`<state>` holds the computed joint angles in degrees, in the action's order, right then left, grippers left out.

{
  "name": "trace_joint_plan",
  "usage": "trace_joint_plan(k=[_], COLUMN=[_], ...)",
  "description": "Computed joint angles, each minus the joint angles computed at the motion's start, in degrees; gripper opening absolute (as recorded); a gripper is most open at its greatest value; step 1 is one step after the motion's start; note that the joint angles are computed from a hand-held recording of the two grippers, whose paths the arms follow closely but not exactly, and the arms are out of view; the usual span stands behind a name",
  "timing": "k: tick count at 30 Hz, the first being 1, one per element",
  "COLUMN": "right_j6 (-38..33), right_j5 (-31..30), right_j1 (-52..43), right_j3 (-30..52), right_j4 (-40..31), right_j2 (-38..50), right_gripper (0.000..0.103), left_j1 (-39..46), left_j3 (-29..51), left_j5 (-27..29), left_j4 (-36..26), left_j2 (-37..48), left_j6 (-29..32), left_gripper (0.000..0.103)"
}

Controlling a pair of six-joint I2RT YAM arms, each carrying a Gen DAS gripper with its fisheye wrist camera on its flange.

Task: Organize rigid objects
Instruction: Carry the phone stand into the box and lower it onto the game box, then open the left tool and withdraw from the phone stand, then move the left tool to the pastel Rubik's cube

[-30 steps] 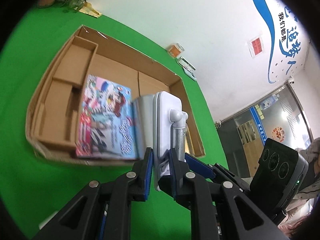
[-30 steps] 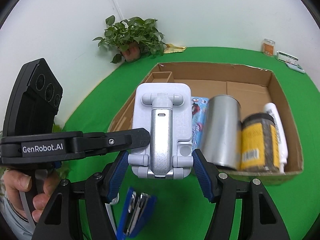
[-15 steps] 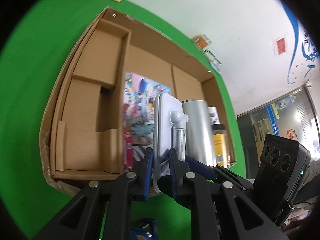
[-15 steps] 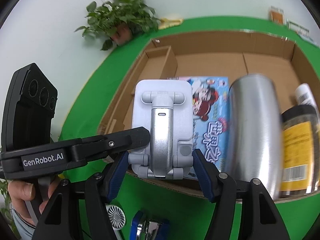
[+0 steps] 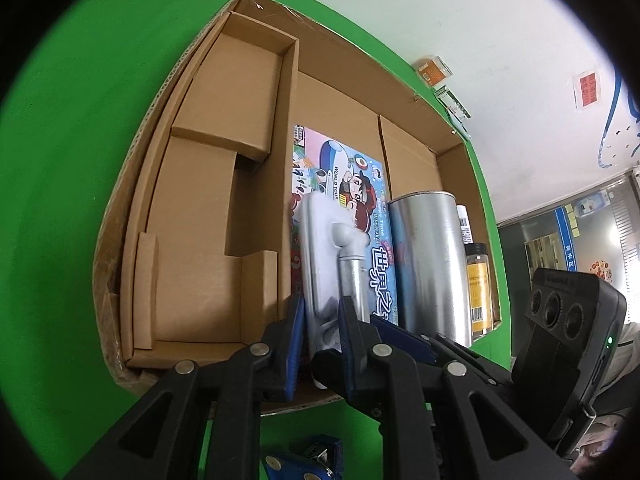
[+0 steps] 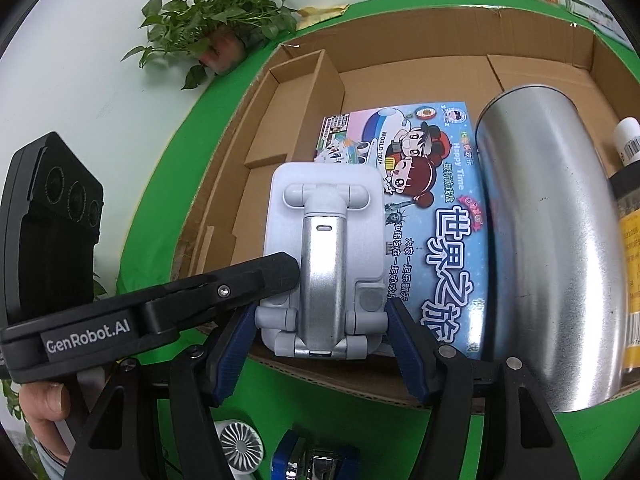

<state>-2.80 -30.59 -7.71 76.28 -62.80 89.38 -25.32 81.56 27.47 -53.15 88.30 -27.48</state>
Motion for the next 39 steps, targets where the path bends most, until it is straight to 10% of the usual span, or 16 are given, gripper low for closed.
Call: trace_joint_plan(k=[18,20,21,22,24,32,39], right_j6=[-2.0,-3.8,-5.2,-6.7,-9.6,-21.4,-48.0], right_j5=[2.0,5.1,6.8,8.8,12.2,6.1,-9.8], right_j1=[-0.2,0.1,0.0,-0.4,-1.1,-16.7,-45.8], right_j3=[-2.0,-3.6,-5.1,-7.0,-8.9,-7.1,0.2], right_j4=[0.1,1.6,3.0,5.0,6.7,-3.2,-22.8], right_j2=[-4.4,-9.2,-12.8,-17.6,-23.6,-32.7,-32.9], right_gripper=[0.066,0.081,0.099,0.103,0.102,0.102,0.102], left_j1=[-1.1,-3.3,-6.1,-8.6,-16.8,-37.6,-54.9], left_j3=[-1.7,-2.2,-2.9,-3.6,-6.2,-7.4,0.8], left_j5=[-5.5,-12.9,-20.2,-26.0,-43.0,-64.5,-77.8], left_j4=[1.9,2.1,2.7,3.0,4.8,-2.7,-18.6], left_j2=[-5.9,-9.7,-13.2,-15.7,-22.1,-28.5,-24.6], left_j6=[0.3,0.5,0.9,0.8,-2.0,-12.2,-27.5], left_gripper=[0.017,0.03,0.048,0.078,0.103,0.102,0.102])
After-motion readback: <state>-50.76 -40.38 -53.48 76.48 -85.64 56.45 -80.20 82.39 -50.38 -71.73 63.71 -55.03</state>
